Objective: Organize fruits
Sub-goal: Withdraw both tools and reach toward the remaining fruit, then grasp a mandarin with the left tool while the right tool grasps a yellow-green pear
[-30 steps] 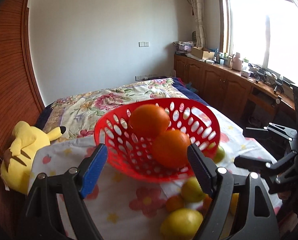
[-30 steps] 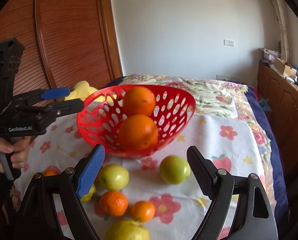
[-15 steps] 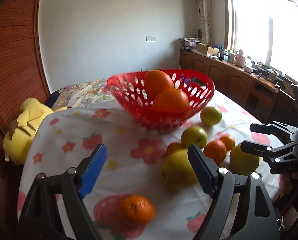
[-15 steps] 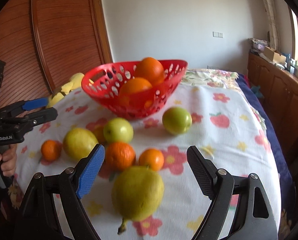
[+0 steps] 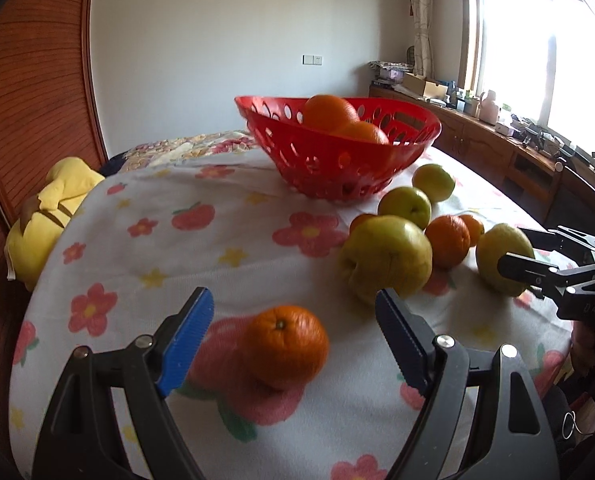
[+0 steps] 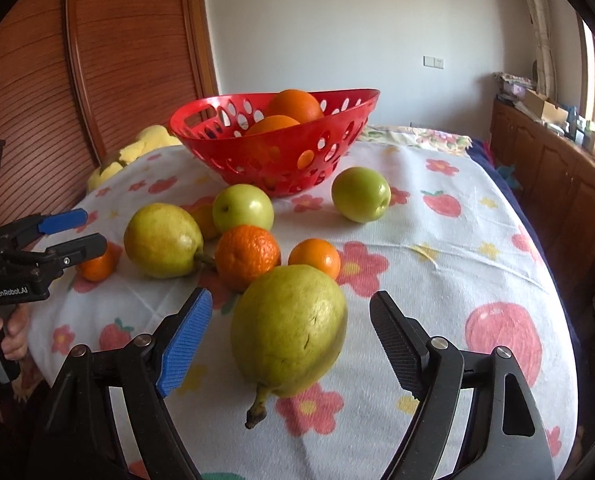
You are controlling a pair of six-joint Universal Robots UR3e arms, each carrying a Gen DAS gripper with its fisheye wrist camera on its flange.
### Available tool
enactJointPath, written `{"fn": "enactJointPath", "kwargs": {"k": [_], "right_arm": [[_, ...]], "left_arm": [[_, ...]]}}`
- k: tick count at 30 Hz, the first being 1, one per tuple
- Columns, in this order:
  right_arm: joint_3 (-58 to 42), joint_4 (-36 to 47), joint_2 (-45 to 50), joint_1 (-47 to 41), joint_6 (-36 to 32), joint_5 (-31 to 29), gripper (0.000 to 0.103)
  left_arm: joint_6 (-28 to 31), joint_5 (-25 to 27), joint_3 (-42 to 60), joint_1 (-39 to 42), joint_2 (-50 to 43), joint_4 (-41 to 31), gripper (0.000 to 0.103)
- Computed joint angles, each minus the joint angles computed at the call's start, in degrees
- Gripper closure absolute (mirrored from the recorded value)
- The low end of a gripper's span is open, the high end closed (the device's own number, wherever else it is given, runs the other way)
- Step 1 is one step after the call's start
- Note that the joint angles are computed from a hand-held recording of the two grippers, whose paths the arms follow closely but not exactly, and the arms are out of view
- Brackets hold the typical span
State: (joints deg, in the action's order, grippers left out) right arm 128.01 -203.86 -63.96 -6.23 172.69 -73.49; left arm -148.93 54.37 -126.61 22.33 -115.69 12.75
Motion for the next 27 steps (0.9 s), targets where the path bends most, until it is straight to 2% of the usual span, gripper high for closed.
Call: {"fn": "enactJointPath", "kwargs": {"k": [2, 7, 12, 15, 19, 27], "right_arm": [[0.3, -0.6, 0.6, 0.2, 0.4, -0.2, 0.021], [-0.1, -1.4, 1.6, 0.8, 1.0, -1.4, 0.023], [-1.3, 0.3, 2.3, 1.5, 0.8, -2.5, 0.036], [-1.2, 0.0, 2.6, 1.1, 0.8, -1.6, 0.038], [-1.2, 0.4, 2.6, 0.6, 0.6, -0.7, 0.038], [-1.8, 0.7, 2.9, 1.6, -0.1, -1.9, 0.038]], "left_arm": [[0.4, -1.2, -0.4, 0.9, 0.2, -0.5, 0.02], [-0.5, -0.4, 0.4, 0.6, 0.0, -1.4, 0.02], [-0.1, 0.4, 0.3, 0.3, 0.2, -1.8, 0.021], [0.6, 0.7, -0.1, 0.3, 0.5, -2.3, 0.025], [1.8, 0.4, -1.1, 1.0, 1.5, -4.2, 0.039], [2.1, 1.0, -1.5, 1.9, 1.9, -6.0, 0.042]]}}
